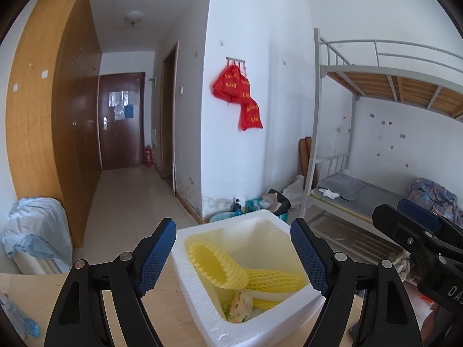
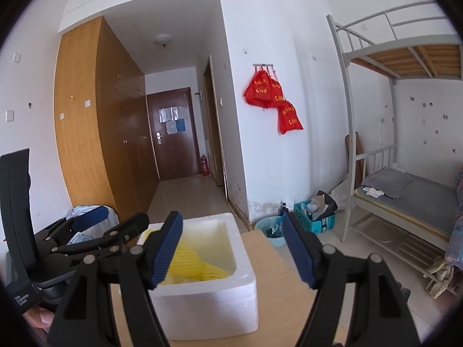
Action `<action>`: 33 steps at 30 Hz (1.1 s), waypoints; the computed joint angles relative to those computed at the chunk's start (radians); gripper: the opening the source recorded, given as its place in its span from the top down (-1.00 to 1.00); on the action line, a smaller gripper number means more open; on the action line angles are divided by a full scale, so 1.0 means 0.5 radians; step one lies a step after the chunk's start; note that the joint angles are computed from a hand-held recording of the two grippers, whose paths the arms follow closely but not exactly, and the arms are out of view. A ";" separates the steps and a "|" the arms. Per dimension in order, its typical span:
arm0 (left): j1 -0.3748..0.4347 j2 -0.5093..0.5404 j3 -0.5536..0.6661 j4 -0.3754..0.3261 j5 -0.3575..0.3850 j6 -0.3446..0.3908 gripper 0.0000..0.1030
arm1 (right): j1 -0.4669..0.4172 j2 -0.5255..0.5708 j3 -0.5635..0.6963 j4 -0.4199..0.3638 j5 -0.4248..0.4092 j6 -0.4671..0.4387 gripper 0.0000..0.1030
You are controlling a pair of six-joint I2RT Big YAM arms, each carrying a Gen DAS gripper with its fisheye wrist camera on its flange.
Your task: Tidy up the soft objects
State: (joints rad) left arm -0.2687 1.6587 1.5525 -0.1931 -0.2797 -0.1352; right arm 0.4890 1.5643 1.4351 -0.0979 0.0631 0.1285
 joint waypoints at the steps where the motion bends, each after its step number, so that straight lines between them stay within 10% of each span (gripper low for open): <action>1: -0.005 -0.020 -0.016 0.003 -0.018 0.003 -0.59 | 0.006 -0.019 -0.016 0.012 0.003 -0.005 -0.62; 33: -0.461 -1.207 -0.923 0.196 -0.911 0.197 -1.00 | 0.245 -0.636 -0.501 0.226 -0.001 -0.115 -0.99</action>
